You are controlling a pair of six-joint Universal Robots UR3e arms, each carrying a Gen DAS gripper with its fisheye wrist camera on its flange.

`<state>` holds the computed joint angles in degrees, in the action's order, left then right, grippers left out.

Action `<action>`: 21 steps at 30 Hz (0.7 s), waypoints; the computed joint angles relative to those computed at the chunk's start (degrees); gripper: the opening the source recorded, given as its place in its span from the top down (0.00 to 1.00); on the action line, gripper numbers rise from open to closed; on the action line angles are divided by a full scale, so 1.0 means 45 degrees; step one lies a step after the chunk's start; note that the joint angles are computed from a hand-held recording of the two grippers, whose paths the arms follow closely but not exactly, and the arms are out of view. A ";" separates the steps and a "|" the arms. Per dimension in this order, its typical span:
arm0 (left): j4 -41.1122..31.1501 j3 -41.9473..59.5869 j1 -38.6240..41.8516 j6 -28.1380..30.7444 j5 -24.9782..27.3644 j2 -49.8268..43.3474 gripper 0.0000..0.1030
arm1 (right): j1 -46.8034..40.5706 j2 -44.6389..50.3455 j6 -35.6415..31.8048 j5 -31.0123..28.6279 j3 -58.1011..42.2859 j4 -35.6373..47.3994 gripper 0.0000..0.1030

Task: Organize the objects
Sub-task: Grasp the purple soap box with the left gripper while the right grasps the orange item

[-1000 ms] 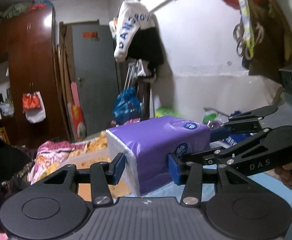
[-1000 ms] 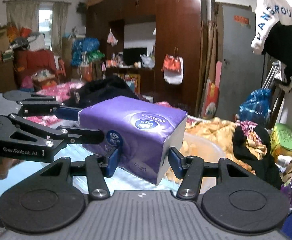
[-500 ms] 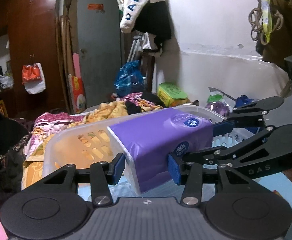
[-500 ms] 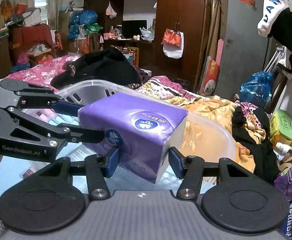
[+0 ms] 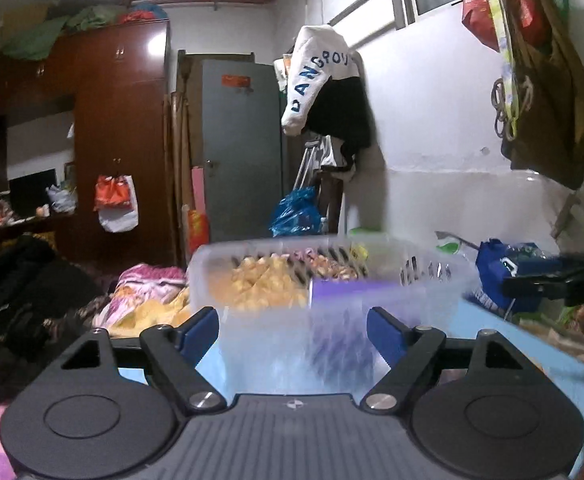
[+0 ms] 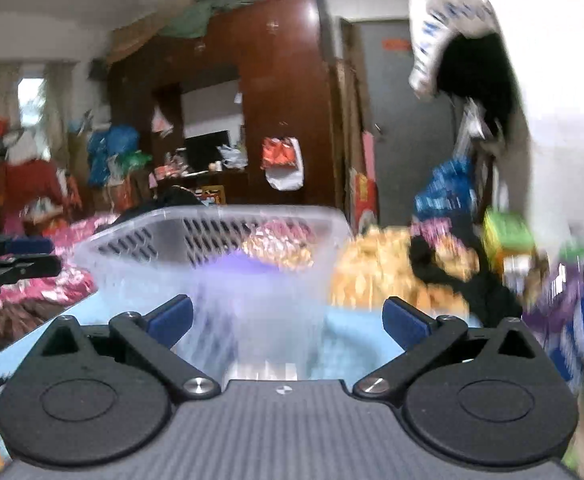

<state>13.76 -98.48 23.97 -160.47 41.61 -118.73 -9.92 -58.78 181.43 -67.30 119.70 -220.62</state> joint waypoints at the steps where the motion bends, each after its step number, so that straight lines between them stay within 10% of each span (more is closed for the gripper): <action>1: 0.0167 -0.0707 0.0230 0.0185 -0.0191 0.0222 0.18 | -0.0187 0.0033 0.0524 0.0135 0.0693 -0.0656 0.00; 4: 0.0516 -0.1868 0.0838 0.0684 -0.1015 0.0239 0.18 | -0.0865 0.0463 0.1150 0.1385 0.2135 -0.2401 0.00; 9: -0.1365 -0.0431 0.0810 0.0451 -0.0961 -0.0521 0.18 | 0.0538 0.0934 0.0031 -0.0723 0.1449 -0.1700 0.00; 21: -0.5627 0.2428 0.0139 0.1616 -0.0485 -0.2100 0.18 | 0.0879 0.1749 0.0442 -0.1137 0.0528 -0.1195 0.01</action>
